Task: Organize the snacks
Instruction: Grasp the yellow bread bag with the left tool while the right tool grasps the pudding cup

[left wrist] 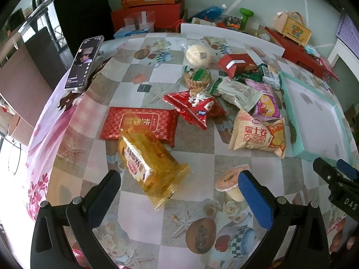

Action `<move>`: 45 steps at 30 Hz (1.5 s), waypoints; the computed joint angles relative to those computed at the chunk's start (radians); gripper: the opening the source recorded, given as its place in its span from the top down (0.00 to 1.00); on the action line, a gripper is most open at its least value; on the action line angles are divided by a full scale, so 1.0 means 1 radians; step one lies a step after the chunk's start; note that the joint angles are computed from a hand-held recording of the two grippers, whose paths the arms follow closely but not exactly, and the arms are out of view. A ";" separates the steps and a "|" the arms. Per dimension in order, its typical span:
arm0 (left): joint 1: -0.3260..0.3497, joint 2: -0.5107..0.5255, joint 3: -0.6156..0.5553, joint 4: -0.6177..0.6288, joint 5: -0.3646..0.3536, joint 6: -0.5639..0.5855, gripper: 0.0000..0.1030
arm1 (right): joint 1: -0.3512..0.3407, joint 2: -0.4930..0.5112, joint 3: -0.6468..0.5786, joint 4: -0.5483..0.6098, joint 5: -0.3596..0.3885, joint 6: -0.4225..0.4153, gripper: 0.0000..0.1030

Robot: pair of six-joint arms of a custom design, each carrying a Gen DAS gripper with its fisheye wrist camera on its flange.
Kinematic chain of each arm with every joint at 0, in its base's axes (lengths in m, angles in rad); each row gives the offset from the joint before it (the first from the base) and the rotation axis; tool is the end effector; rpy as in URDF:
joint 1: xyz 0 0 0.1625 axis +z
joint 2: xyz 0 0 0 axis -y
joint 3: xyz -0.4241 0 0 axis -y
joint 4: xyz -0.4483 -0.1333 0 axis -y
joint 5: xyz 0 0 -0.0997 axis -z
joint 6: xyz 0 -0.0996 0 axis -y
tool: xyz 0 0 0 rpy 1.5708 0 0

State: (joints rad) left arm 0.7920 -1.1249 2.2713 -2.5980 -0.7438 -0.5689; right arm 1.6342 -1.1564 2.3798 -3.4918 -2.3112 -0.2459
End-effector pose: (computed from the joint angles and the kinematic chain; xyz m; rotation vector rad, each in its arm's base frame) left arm -0.1750 -0.4714 0.0578 0.3101 2.3511 -0.5386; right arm 0.0943 -0.4419 0.1369 0.0328 -2.2724 0.7354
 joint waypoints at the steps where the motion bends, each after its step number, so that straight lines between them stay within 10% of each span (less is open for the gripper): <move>1: 0.002 -0.005 0.000 0.005 -0.001 -0.004 0.00 | 0.001 0.002 -0.002 0.002 0.000 0.000 0.00; 31: 0.157 0.004 -0.052 -0.040 -0.106 0.010 0.01 | 0.090 0.260 -0.143 0.158 0.106 -0.168 0.00; 45: 0.168 -0.001 -0.041 -0.109 -0.137 0.045 0.27 | 0.086 0.247 -0.140 0.170 0.174 -0.187 0.44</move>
